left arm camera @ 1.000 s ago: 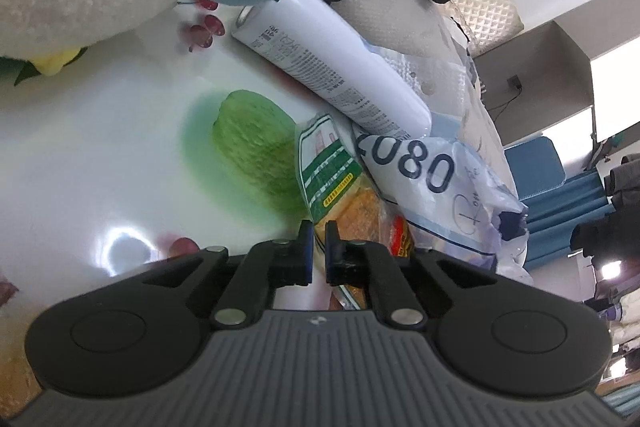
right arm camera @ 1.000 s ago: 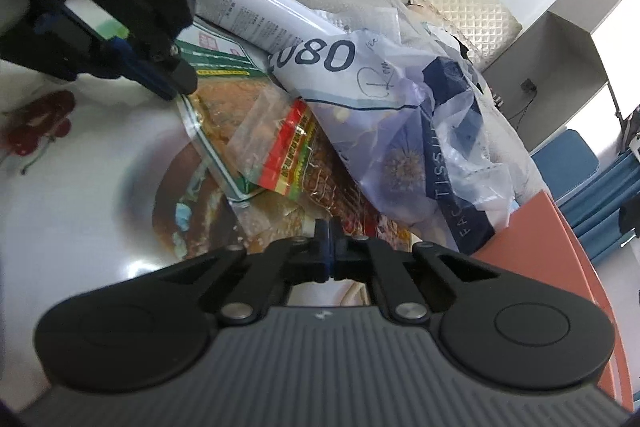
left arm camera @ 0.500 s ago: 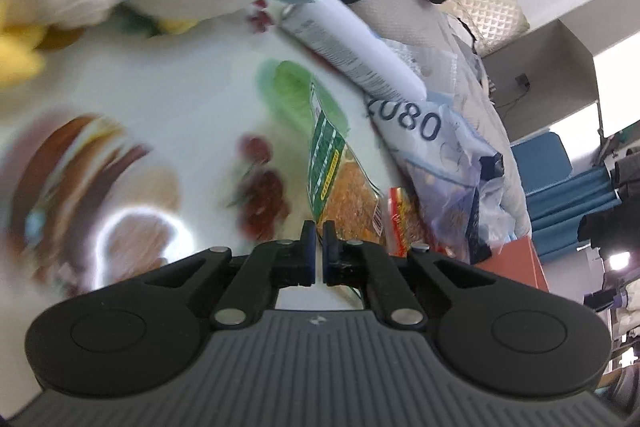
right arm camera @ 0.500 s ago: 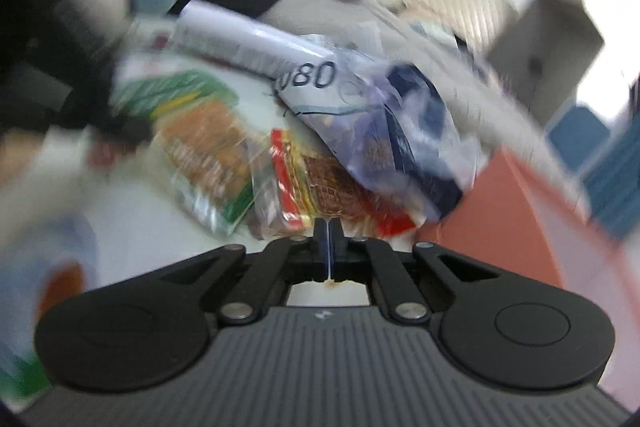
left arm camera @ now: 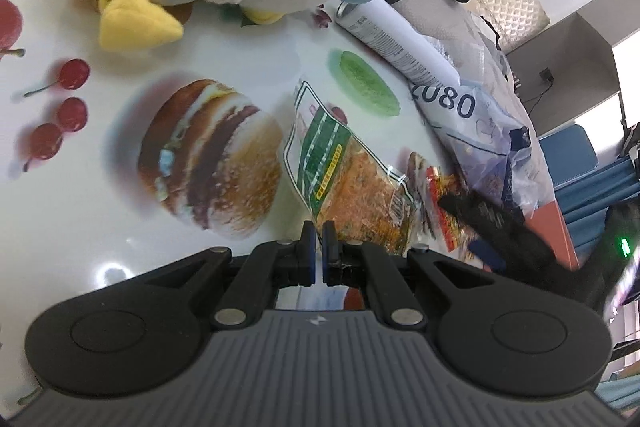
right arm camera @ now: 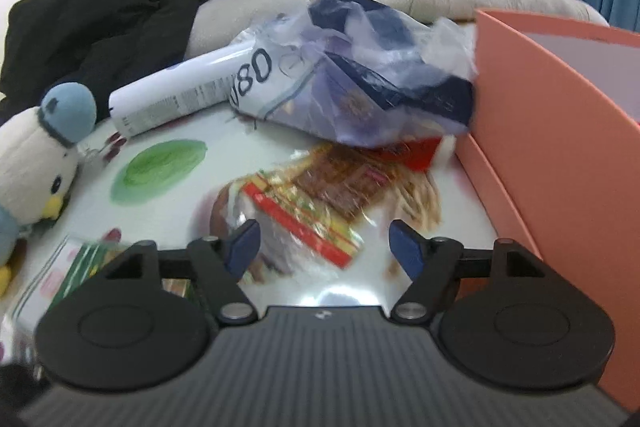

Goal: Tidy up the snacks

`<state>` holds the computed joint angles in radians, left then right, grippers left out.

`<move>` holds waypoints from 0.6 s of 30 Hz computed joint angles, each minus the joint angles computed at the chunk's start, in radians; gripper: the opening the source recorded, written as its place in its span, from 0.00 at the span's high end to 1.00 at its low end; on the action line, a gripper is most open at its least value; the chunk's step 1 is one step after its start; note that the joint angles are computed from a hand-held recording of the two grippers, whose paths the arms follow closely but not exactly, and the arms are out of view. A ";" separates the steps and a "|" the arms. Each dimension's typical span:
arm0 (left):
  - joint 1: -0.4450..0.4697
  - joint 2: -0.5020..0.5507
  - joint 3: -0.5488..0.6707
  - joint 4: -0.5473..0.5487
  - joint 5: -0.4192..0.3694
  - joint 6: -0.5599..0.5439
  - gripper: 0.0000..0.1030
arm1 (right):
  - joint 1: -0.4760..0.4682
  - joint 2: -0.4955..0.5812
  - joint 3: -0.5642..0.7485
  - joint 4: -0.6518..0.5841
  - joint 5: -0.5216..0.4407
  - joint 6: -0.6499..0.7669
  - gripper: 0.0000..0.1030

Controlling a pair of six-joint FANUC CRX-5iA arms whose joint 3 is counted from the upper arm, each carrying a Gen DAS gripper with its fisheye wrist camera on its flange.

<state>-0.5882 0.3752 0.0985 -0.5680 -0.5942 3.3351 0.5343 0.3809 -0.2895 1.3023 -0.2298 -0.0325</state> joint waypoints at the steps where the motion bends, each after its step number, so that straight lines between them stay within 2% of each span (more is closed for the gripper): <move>1: 0.000 -0.004 -0.008 0.002 0.004 0.000 0.97 | 0.006 0.013 0.017 -0.003 -0.017 0.004 0.29; 4: -0.003 -0.015 -0.028 0.003 0.016 0.009 0.97 | 0.049 0.077 0.100 -0.056 -0.143 0.052 0.27; 8: -0.007 -0.023 -0.045 -0.002 0.026 0.027 0.97 | 0.046 0.130 0.146 0.088 -0.201 -0.051 0.27; 12: -0.010 -0.033 -0.053 0.001 0.019 0.028 0.97 | 0.077 0.197 0.229 0.040 -0.305 0.065 0.27; 15: -0.012 -0.036 -0.054 0.000 0.017 0.029 0.97 | 0.068 0.200 0.241 0.011 -0.284 0.084 0.28; 18: -0.017 -0.045 -0.057 -0.006 0.007 0.033 0.97 | 0.066 0.191 0.254 -0.122 -0.239 0.167 0.32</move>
<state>-0.6056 0.3299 0.0415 -0.5738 -0.5868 3.3682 0.6002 0.5714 -0.0350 1.1799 -0.4685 0.1343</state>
